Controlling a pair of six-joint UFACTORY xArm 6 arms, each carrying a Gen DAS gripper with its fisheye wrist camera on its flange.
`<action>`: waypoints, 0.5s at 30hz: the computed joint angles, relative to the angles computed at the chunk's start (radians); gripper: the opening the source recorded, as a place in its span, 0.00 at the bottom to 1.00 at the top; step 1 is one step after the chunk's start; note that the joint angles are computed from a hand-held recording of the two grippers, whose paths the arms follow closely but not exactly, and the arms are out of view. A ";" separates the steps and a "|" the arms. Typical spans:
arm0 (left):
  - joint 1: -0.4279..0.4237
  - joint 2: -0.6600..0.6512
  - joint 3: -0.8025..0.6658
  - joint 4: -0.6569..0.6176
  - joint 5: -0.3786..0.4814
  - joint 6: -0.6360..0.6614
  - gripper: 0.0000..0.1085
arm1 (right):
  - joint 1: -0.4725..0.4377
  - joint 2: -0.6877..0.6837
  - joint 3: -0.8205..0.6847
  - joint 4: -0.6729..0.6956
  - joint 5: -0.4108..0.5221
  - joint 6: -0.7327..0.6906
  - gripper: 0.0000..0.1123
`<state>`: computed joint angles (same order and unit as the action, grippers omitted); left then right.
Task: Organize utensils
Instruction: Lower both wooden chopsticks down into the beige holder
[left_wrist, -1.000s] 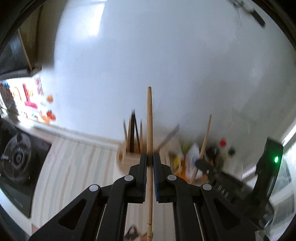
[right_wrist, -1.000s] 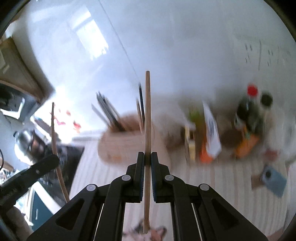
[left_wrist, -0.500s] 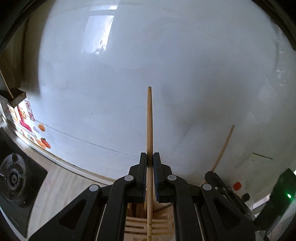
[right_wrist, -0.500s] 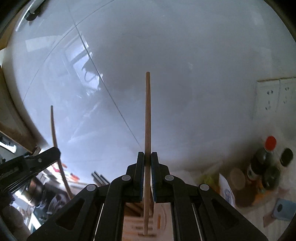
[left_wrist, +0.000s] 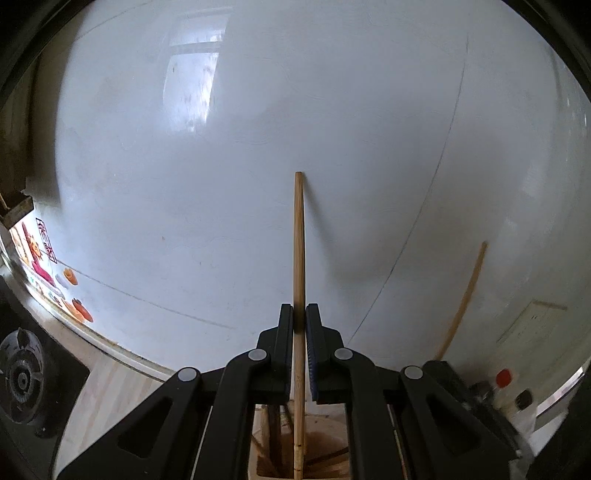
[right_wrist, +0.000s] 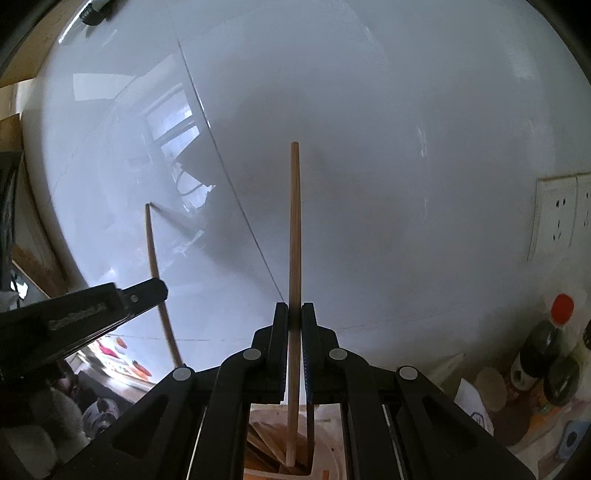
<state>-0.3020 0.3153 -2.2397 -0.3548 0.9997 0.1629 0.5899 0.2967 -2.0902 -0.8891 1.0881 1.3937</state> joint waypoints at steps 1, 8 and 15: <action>0.001 -0.009 0.021 -0.004 -0.007 0.011 0.04 | 0.002 -0.006 0.012 -0.004 -0.005 0.007 0.06; 0.016 -0.036 0.074 -0.023 -0.013 0.039 0.04 | 0.006 -0.057 0.110 -0.013 -0.038 0.035 0.06; 0.013 -0.037 0.094 -0.046 -0.064 0.059 0.04 | 0.015 -0.068 0.132 -0.007 -0.039 0.025 0.06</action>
